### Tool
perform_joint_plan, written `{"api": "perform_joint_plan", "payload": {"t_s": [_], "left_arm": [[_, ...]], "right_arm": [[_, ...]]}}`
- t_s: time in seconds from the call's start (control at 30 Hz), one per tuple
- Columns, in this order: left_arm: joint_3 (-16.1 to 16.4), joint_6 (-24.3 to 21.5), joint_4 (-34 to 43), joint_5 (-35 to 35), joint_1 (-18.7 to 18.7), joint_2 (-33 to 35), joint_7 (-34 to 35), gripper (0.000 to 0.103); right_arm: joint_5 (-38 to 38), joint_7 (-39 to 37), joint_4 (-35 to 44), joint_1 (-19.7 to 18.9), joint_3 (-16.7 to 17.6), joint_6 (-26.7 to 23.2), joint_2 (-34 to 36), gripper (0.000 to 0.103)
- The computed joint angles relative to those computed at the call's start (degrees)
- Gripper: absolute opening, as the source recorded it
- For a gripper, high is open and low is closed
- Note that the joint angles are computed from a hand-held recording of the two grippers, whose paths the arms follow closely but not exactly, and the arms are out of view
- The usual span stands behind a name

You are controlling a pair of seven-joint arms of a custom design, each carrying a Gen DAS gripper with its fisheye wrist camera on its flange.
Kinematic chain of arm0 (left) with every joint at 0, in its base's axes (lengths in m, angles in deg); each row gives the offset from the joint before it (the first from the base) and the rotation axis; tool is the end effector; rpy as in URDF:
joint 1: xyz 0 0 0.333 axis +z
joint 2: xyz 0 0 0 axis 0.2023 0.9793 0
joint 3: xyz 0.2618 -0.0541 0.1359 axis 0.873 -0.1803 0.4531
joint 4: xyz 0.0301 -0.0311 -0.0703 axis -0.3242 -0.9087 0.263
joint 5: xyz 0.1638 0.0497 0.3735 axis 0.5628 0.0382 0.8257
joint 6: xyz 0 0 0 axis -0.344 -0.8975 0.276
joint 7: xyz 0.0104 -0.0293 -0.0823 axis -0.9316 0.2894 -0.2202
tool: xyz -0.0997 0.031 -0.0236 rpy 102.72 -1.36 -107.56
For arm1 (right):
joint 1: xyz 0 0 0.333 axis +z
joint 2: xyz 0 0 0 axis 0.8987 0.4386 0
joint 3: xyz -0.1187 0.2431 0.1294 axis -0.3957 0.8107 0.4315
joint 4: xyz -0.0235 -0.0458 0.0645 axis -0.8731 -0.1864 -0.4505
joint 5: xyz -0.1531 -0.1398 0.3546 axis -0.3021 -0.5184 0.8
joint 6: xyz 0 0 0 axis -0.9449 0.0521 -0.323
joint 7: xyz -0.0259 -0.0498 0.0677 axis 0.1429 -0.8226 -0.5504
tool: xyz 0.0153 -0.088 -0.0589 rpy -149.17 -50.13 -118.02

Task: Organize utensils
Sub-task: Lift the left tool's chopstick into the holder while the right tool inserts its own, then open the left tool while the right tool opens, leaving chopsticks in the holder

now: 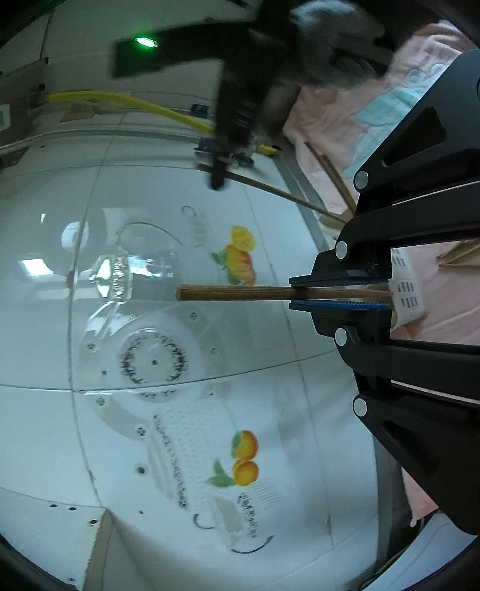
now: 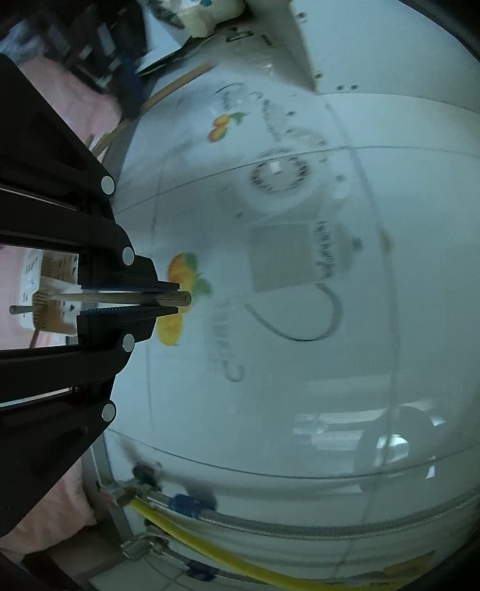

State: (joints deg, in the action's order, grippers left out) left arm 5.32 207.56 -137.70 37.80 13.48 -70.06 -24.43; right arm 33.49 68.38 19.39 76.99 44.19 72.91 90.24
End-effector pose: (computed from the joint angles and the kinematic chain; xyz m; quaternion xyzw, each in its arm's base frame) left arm 0.5757 -0.1393 0.6681 -0.5971 0.5906 -0.3685 0.3985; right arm 0.6885 0.2793 0.6621 -0.7189 0.4101 -0.2413 0.5067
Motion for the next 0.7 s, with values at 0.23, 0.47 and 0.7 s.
{"api": "perform_joint_plan", "payload": {"t_s": [0.23,0.47,0.7], "left_arm": [[0.5,-1.2,1.0,1.8,-0.3,1.9,-1.8,0.006],[2.2,-1.6,-0.2,-2.1,-1.4,3.5,0.3,0.006],[2.8,-1.9,-1.3,-1.9,-2.0,3.9,-0.5,0.006]], "right_arm": [[-3.8,3.1,1.5,1.6,-2.1,-3.7,3.3,0.006],[-4.7,3.8,-0.6,1.3,-2.2,-2.9,2.5,0.007],[-4.1,2.2,-4.8,0.6,-1.3,-0.8,-0.7,0.009]]}}
